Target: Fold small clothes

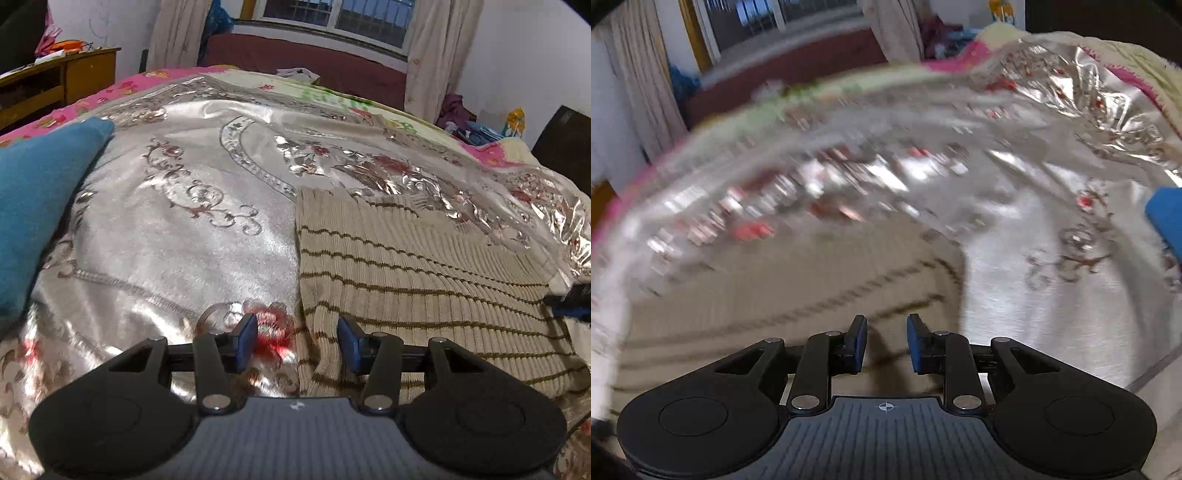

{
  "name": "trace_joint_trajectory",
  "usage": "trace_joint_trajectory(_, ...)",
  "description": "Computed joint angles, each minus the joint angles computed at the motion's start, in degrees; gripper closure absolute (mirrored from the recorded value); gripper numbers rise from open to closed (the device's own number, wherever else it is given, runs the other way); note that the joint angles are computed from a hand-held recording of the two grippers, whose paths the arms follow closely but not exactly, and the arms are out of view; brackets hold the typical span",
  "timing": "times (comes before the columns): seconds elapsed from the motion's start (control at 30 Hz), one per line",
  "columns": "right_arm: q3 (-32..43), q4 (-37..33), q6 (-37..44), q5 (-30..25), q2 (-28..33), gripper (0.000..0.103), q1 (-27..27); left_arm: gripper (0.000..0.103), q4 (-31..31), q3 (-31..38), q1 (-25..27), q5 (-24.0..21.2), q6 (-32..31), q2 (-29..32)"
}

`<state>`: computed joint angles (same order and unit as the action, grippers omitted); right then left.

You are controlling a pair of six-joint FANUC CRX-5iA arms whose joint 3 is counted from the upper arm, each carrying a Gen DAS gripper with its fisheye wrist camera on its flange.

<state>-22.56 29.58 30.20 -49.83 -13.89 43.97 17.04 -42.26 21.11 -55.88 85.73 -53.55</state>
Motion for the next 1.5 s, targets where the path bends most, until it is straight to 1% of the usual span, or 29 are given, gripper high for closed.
trace_joint_trajectory(0.03, 0.61, -0.35, 1.73, -1.03, 0.98, 0.08, -0.54, 0.051, 0.48, -0.07, 0.66, -1.03, -0.08, -0.3)
trace_joint_trajectory(0.1, 0.75, -0.96, 1.62, -0.69, 1.32, 0.081, -1.35, 0.051, 2.26, -0.55, 2.7, -2.96, -0.8, -1.63)
trace_joint_trajectory(0.17, -0.06, 0.12, -0.49, -0.28, 0.37, 0.079, -1.23, 0.051, 3.02, -0.77, 3.77, -3.9, -1.1, -2.76)
trace_joint_trajectory(0.2, -0.83, 0.95, -1.26, 0.41, -0.5, 0.077, -1.04, 0.051, 3.64, -0.98, 4.32, -4.35, -1.53, -3.23)
trace_joint_trajectory(0.23, -1.9, 1.95, -1.84, 1.42, -1.62, 0.077, -0.93, 0.051, 4.17, -1.14, 4.6, -4.65, -1.96, -3.39)
trace_joint_trajectory(0.27, -2.68, 2.46, -1.83, 1.98, -2.33, 0.077, -0.88, 0.051, 4.25, -1.12, 4.4, -4.77, -2.09, -3.28)
trace_joint_trajectory(0.3, -2.6, 2.27, -1.65, 1.18, -2.36, 0.077, -0.75, 0.051, 3.92, -0.92, 3.82, -4.67, -1.98, -2.83)
trace_joint_trajectory(0.37, -1.45, 0.5, -0.55, -1.39, -0.88, 0.076, -1.52, 0.051, 3.37, -0.66, 2.7, -4.55, -1.65, -2.04)
trace_joint_trajectory(0.4, -0.99, -1.17, -0.37, -2.07, -0.3, 0.069, -2.37, 0.051, 3.78, -0.7, 2.73, -4.92, -2.25, -1.65)
trace_joint_trajectory(0.5, -0.66, -3.98, -2.18, -1.4, -1.09, 0.069, -3.85, 0.05, 4.44, -0.92, 3.48, -5.96, -2.84, -1.31)
trace_joint_trajectory(0.57, -0.85, -1.53, -2.73, -2.26, -1.47, 0.069, -2.83, 0.05, 5.69, -1.32, 5.06, -6.68, -3.07, -1.92)
trace_joint_trajectory(0.67, -1.62, 3.86, -3.0, -2.48, -2.33, 0.067, -0.66, 0.05, 3.53, -0.58, 4.5, -6.74, -0.07, -3.06)
trace_joint_trajectory(0.7, -1.4, 4.31, -2.34, -2.11, -2.63, 0.066, 0.06, 0.05, 2.42, -0.17, 4.02, -6.74, 1.32, -3.3)
trace_joint_trajectory(0.77, 0.31, 3.03, 0.33, -1.34, -2.54, 0.066, 1.39, 0.05, 1.7, 0.14, 4.4, -7.42, 2.79, -3.83)
trace_joint_trajectory(0.83, 3.84, -1.0, 5.73, -0.74, -1.12, 0.066, 2.8, 0.05, 4.18, -0.61, 7.36, -9.08, 2.22, -5.0)
trace_joint_trajectory(0.93, 9.82, -8.04, 13.72, -0.61, 2.27, 0.062, 4.86, 0.05, 9.96, -2.58, 13.23, -12.49, -1.48, -7.07)
trace_joint_trajectory(1.03, 16.34, -14.01, 19.96, -1.88, 6.68, 0.058, 6.9, 0.05, 13.06, -3.68, 15.22, -13.5, -4.18, -7.98)
trace_joint_trajectory(1.07, 19.2, -16.22, 22.15, -2.91, 8.72, 0.053, 7.49, 0.05, 14.11, -4.03, 15.76, -13.81, -4.97, -8.03)
trace_joint_trajectory(1.1, 21.51, -17.85, 23.75, -3.73, 10.53, 0.05, 7.85, 0.05, 15.66, -4.61, 16.94, -14.54, -6.15, -8.16)
trace_joint_trajectory(1.13, 24.17, -19.32, 25.31, -4.71, 12.66, 0.049, 8.28, 0.05, 17.23, -5.22, 18.2, -15.38, -7.38, -8.27)
trace_joint_trajectory(1.2, 28.53, -20.68, 27.12, -7.01, 16.39, 0.049, 9.44, 0.049, 19.18, -5.95, 19.52, -16.42, -8.87, -7.97)
trace_joint_trajectory(1.33, 37.31, -21.42, 28.22, -11.79, 24.38, 0.046, 10.95, 0.047, 21.77, -7.12, 20.7, -16.84, -10.43, -7.54)
trace_joint_trajectory(1.43, 44.02, -23.56, 27.36, -15.72, 29.74, 0.045, 10.79, 0.047, 23.67, -8.02, 21.93, -17.25, -11.48, -7.25)
trace_joint_trajectory(1.5, 48.11, -24.16, 26.18, -18.62, 33.17, 0.041, 10.86, 0.047, 24.46, -8.47, 22.5, -17.5, -11.92, -7.28)
